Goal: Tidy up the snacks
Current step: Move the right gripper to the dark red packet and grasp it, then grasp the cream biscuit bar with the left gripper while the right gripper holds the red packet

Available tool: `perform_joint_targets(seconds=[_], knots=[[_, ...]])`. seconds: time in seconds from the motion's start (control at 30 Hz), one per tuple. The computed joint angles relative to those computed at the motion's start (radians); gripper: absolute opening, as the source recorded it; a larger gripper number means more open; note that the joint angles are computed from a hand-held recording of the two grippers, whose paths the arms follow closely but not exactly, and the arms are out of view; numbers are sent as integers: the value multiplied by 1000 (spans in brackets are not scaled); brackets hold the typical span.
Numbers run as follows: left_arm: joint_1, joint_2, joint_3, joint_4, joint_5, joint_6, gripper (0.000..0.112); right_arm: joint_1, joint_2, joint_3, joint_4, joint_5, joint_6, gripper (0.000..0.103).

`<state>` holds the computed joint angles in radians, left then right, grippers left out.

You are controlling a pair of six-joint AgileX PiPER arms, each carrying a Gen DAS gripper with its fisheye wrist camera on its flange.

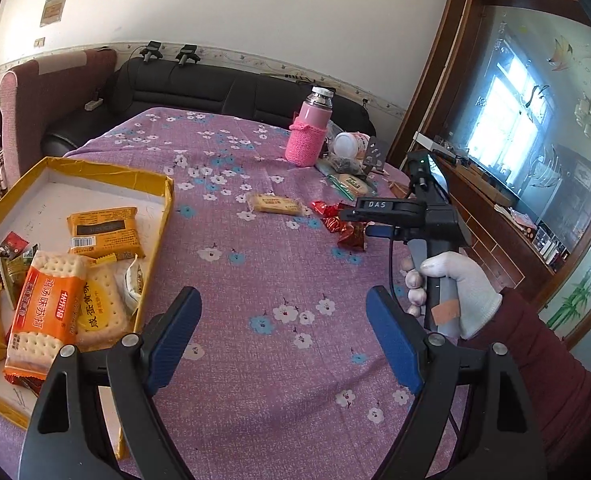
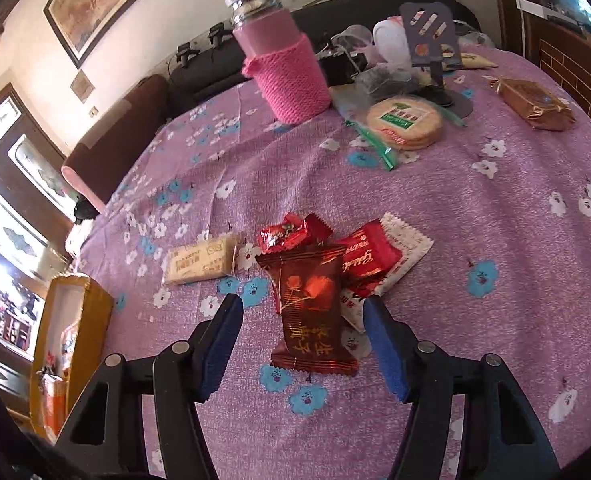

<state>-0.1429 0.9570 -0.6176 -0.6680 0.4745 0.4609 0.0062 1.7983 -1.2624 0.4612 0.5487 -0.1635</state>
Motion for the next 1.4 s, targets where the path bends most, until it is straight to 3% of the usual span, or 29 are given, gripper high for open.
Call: perform_joint_targets(seconds=[0.03, 0.07, 0.17, 0.3, 0.43, 0.5, 0.6, 0.7, 0.9, 1.03, 1.07, 1.13, 1.23, 1.4], knots=[[5, 6, -6, 8, 5, -3, 85, 21, 17, -13, -66, 3, 64, 49], [13, 10, -14, 7, 15, 1, 85, 30, 29, -16, -91, 6, 88, 29], [68, 50, -70, -72, 85, 93, 85, 12, 0, 48, -23, -43, 31, 28], [115, 221, -266, -145, 194, 161, 85, -64, -118, 198, 277, -60, -255, 28], [60, 496, -535, -98, 233, 76, 85, -169, -202, 327, 627, 22, -614, 28], [34, 637, -670, -63, 266, 9, 85, -216, -196, 350, 731, 70, -713, 28], [13, 853, -872, -51, 347, -87, 84, -277, -151, 330, 781, 147, -742, 28], [-26, 1011, -1032, 21, 355, -182, 84, -324, -99, 309, 802, 227, -745, 28], [-115, 1259, -1387, 255, 423, -273, 84, -348, -84, 298, 806, 274, -741, 28], [-141, 1378, -1578, 313, 569, -247, 82, -342, -92, 299, 802, 261, -738, 29], [-149, 1375, -1569, 331, 575, -235, 80, -345, -92, 299, 803, 263, -736, 29], [-177, 1326, -1489, 408, 530, -214, 60, -353, -92, 302, 808, 261, -736, 29], [-168, 1273, -1404, 352, 542, -150, 41, -360, -97, 310, 809, 256, -738, 29], [-196, 1165, -1242, 418, 395, -121, 42, -351, -101, 314, 806, 238, -740, 30]])
